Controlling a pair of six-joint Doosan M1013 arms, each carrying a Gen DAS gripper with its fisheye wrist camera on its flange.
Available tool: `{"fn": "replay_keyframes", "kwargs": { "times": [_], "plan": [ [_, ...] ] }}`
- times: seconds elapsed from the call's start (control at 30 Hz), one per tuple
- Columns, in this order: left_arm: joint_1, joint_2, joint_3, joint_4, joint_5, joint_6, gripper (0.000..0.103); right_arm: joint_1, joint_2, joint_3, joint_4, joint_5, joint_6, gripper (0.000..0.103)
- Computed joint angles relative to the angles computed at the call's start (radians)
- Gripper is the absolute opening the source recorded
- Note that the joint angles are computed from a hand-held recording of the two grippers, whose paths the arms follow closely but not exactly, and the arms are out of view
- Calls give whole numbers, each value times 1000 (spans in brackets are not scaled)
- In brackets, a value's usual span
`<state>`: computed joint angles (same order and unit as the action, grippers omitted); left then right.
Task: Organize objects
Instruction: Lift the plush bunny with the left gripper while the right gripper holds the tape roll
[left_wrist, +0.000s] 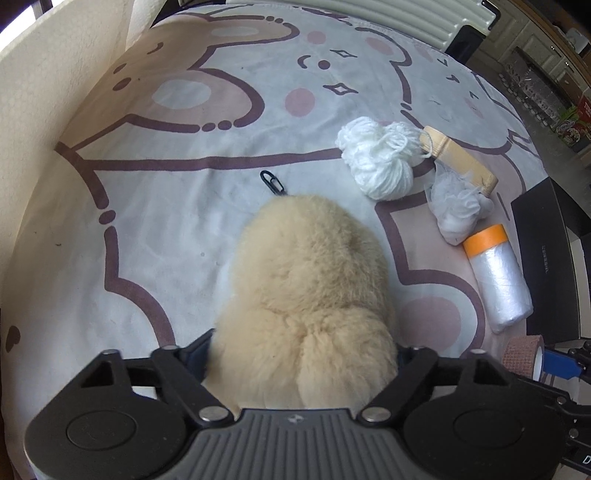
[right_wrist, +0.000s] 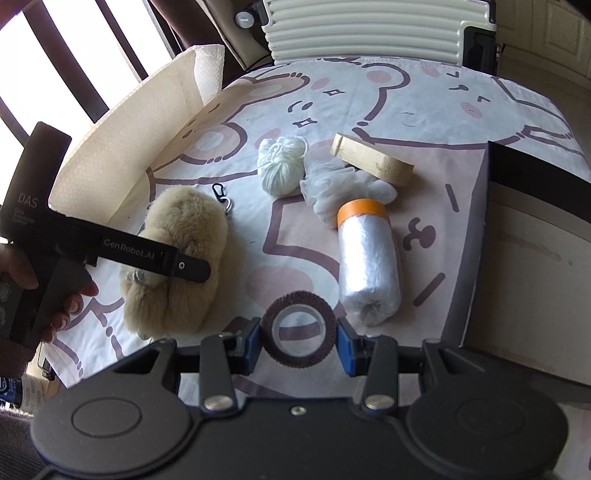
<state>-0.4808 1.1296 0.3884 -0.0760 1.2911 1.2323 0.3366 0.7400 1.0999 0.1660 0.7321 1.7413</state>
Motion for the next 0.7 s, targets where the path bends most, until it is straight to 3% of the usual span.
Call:
{"fn": "replay_keyframes", "kwargs": {
  "times": [0.13, 0.33, 0.7],
  "plan": [
    [-4, -5, 3, -1, -2, 38, 56, 1, 3, -5, -9, 6, 10, 43],
    [-27, -31, 32, 107, -33, 92, 52, 3, 2, -11, -32, 15, 28, 43],
    [-38, -97, 96, 159, -117, 71, 51, 10, -19, -18, -116, 0, 79, 43]
  ]
}}
